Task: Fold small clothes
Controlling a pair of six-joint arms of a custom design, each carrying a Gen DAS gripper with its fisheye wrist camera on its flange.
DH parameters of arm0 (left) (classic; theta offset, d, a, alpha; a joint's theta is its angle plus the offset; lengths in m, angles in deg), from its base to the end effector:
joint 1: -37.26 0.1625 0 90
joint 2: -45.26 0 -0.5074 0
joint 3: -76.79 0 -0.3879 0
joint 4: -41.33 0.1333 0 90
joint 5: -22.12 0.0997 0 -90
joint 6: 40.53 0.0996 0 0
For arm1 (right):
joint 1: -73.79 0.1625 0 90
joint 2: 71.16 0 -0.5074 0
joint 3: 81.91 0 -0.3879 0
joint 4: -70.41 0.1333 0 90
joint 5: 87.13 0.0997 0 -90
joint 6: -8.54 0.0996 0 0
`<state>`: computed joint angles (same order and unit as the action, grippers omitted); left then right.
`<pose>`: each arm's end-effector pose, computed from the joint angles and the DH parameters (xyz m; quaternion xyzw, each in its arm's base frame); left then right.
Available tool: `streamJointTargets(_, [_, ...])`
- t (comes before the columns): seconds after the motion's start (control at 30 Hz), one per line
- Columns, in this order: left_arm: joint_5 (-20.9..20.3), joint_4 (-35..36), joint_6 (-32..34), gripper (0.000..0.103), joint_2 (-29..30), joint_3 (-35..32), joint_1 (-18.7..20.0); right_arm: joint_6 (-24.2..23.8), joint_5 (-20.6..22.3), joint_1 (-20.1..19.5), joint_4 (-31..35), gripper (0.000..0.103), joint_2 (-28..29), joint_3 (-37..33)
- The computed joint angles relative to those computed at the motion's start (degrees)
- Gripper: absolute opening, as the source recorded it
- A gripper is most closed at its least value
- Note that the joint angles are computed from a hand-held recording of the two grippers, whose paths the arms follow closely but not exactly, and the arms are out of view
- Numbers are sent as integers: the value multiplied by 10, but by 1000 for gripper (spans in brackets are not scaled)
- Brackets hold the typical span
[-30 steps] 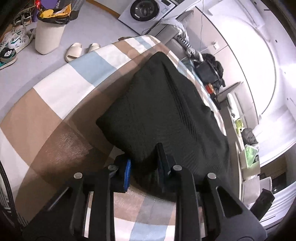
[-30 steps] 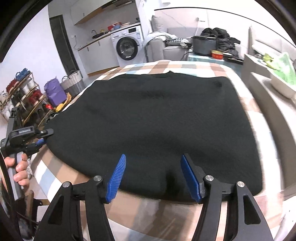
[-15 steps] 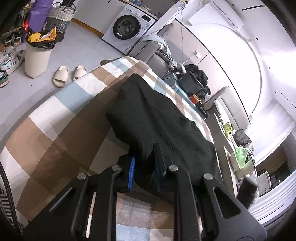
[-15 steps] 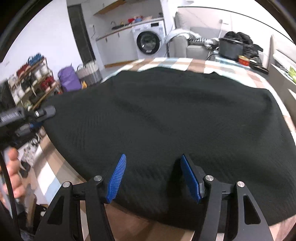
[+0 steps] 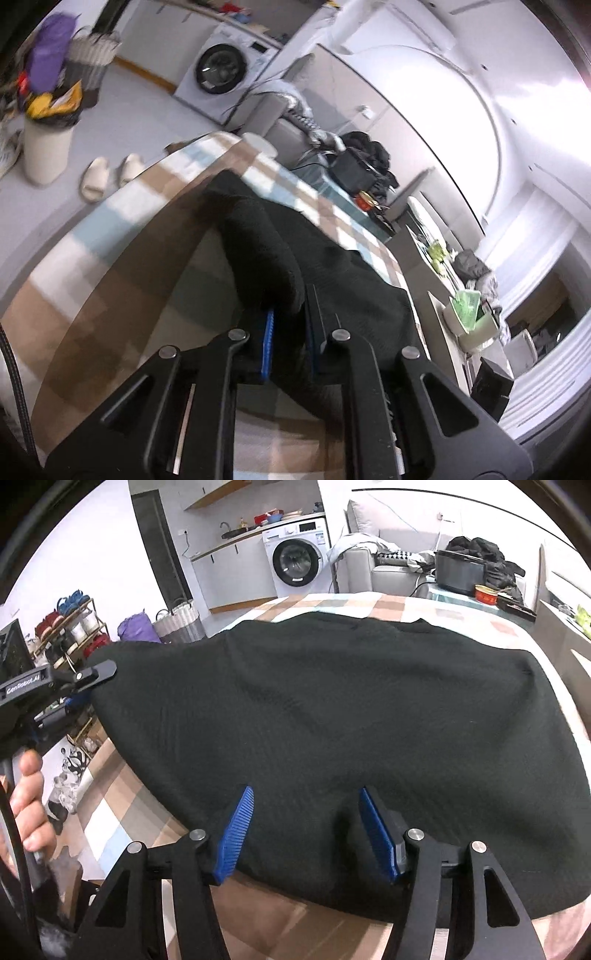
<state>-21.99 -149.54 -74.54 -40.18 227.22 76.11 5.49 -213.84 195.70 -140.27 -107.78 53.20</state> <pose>-0.1252 -0.3638 0.3190 0.0118 0.8842 -0.4598 0.0812 0.3123 -0.3621 0.0452 0.2220 -0.9066 0.2539 0.2538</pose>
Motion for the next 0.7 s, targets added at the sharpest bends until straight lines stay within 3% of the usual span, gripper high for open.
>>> streamJointTargets(0.3, [-45, -5, 129, 8, 126, -111, -22, -3, -24, -22, -87, 62, -70, 66])
streamJointTargets(0.53, [-157, 28, 176, 8, 244, -177, -35, 6, -36, -61, -120, 62, -127, 112])
streamJointTargets(0.63, [-226, 112, 173, 9, 273, -199, -22, 10, -38, -79, -117, 62, -141, 122])
streamJointTargets(0.7, [-252, 130, 167, 9, 282, -199, -13, 11, -40, -84, -112, 62, -145, 123])
